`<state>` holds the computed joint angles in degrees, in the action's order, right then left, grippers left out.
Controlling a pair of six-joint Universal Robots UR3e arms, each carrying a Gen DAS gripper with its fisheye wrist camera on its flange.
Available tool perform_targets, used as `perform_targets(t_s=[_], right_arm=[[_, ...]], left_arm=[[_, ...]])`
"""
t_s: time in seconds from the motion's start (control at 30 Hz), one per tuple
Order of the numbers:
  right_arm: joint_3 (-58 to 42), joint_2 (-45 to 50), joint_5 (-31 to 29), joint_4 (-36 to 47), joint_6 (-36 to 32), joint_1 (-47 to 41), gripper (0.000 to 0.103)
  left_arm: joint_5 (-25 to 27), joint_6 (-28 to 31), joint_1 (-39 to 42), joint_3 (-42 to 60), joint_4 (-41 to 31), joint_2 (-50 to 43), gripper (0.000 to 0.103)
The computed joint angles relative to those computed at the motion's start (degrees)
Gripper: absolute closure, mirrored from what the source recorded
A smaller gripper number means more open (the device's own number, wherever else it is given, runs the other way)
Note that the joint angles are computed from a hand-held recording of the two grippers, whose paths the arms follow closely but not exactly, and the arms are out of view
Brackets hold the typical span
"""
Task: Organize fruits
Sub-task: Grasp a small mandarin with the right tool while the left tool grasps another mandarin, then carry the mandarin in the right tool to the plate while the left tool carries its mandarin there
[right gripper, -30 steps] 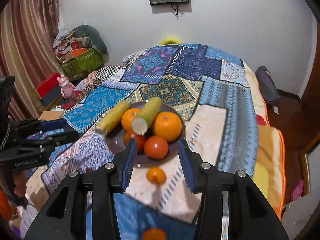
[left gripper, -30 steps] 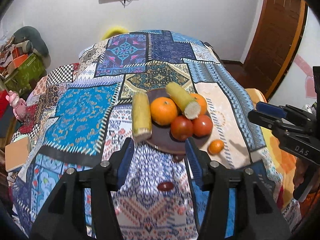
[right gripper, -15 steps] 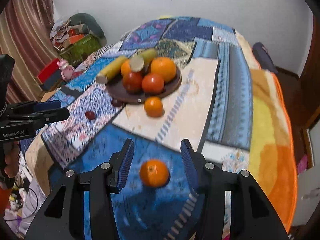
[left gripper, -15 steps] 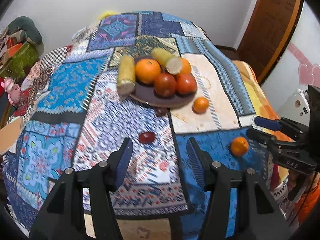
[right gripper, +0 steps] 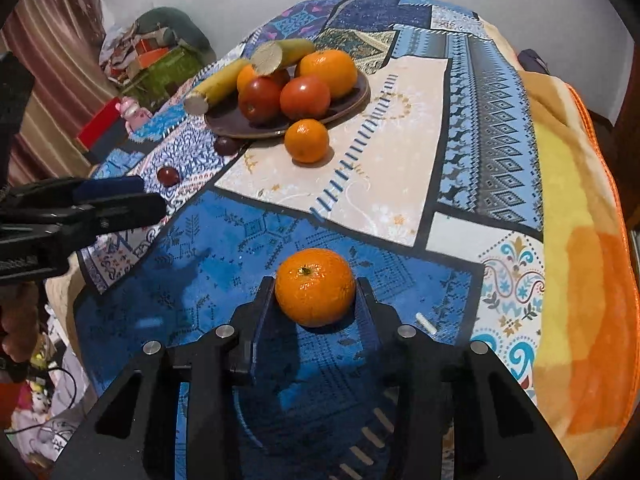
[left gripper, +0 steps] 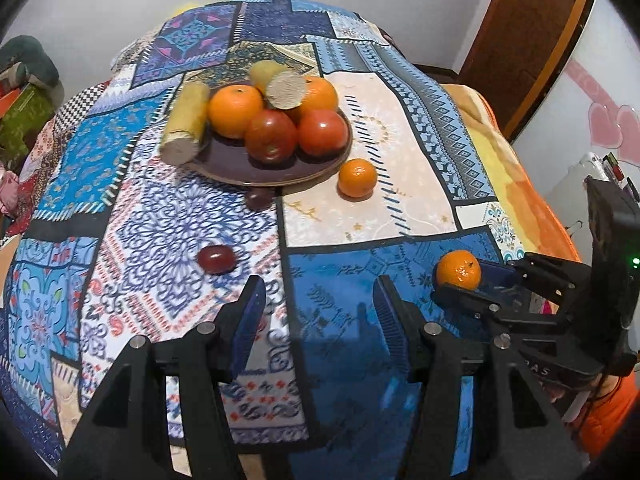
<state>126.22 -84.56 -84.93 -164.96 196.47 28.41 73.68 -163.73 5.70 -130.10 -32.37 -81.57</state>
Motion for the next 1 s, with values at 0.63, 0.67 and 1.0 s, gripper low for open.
perform_targets(t_s=[0.63, 0.67, 1.0], right_arm=[[2.8, -5.9, 2.7, -2.2, -6.0, -11.4, 0.067], [2.5, -5.5, 3.0, -2.1, -6.1, -11.7, 0.067], [2.7, -3.6, 4.5, -2.6, -6.8, -12.1, 0.067]], left_arm=[[7.4, -12.0, -13.3, 27.3, 4.7, -31.1, 0.052], [7.7, -12.2, -13.6, 28.3, 4.6, -32.1, 0.055], [7.4, -13.2, -13.6, 31.0, 6.1, -35.9, 0.068]])
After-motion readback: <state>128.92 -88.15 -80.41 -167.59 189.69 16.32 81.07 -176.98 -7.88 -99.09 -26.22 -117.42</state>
